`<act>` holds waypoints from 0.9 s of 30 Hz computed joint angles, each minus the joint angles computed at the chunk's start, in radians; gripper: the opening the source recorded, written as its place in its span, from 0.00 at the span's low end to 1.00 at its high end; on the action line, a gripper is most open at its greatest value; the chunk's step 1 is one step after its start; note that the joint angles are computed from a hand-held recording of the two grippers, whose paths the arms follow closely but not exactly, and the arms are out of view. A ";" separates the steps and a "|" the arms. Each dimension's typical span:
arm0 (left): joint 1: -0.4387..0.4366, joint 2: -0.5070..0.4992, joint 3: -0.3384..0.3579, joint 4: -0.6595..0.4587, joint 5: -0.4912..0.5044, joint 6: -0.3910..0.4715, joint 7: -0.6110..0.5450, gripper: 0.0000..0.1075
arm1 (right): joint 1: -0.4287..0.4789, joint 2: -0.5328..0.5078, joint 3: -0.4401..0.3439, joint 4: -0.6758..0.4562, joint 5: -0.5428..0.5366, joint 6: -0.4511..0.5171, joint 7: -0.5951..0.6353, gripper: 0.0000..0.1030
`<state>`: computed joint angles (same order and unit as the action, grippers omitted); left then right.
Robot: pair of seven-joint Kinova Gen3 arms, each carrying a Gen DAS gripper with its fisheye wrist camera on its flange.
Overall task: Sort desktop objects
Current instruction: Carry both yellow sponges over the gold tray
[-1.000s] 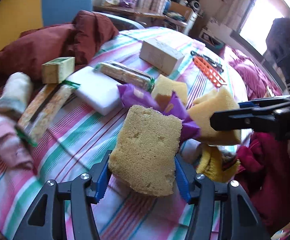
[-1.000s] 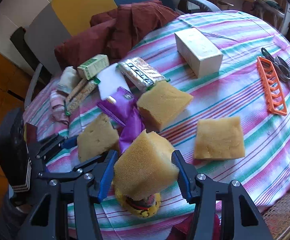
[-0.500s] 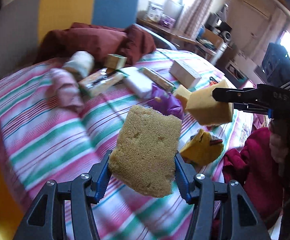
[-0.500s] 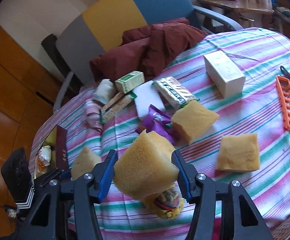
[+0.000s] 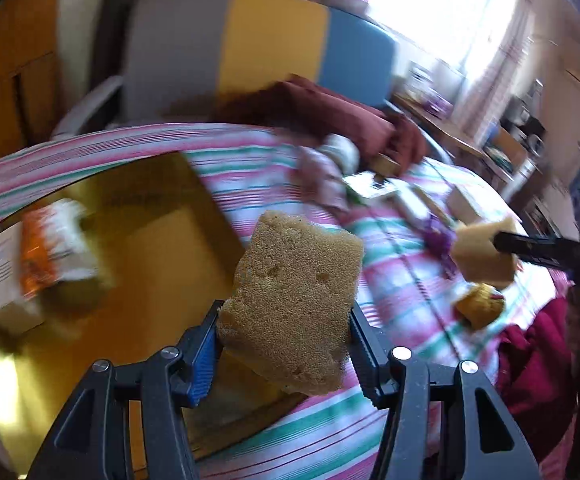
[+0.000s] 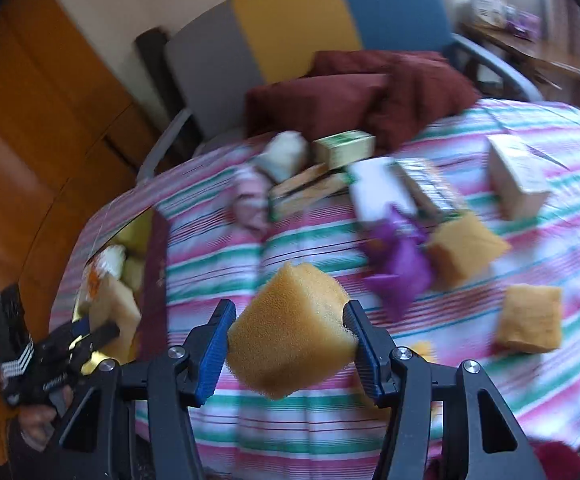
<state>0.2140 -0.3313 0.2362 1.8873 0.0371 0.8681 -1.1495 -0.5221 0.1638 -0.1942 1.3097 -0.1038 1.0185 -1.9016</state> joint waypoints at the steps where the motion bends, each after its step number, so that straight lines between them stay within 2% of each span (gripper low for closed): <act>1: -0.013 -0.020 -0.004 0.012 -0.012 0.008 0.011 0.54 | -0.009 0.010 -0.010 -0.012 -0.006 -0.002 0.010 0.55; 4: -0.068 -0.076 -0.007 0.044 -0.058 0.047 0.055 0.54 | -0.040 0.043 -0.037 -0.051 -0.037 -0.013 0.047 0.55; 10: -0.149 -0.178 -0.086 0.124 -0.073 0.105 0.062 0.54 | -0.117 0.146 -0.083 -0.172 -0.115 -0.007 0.134 0.55; 13: -0.196 -0.215 -0.103 0.157 -0.090 0.128 0.063 0.55 | -0.164 0.211 -0.092 -0.243 -0.141 0.010 0.156 0.55; 17: -0.222 -0.252 -0.142 0.186 -0.079 0.145 0.042 0.55 | -0.245 0.317 -0.087 -0.377 -0.148 0.068 0.150 0.55; 24: -0.258 -0.309 -0.134 0.202 -0.077 0.187 0.025 0.56 | -0.399 0.484 -0.026 -0.633 -0.091 0.181 0.059 0.55; 25: -0.261 -0.314 -0.134 0.203 -0.073 0.193 0.025 0.57 | -0.415 0.509 -0.019 -0.669 -0.090 0.185 0.033 0.59; 27: -0.264 -0.323 -0.139 0.207 -0.064 0.203 0.024 0.57 | -0.410 0.535 -0.029 -0.693 -0.116 0.164 0.020 0.72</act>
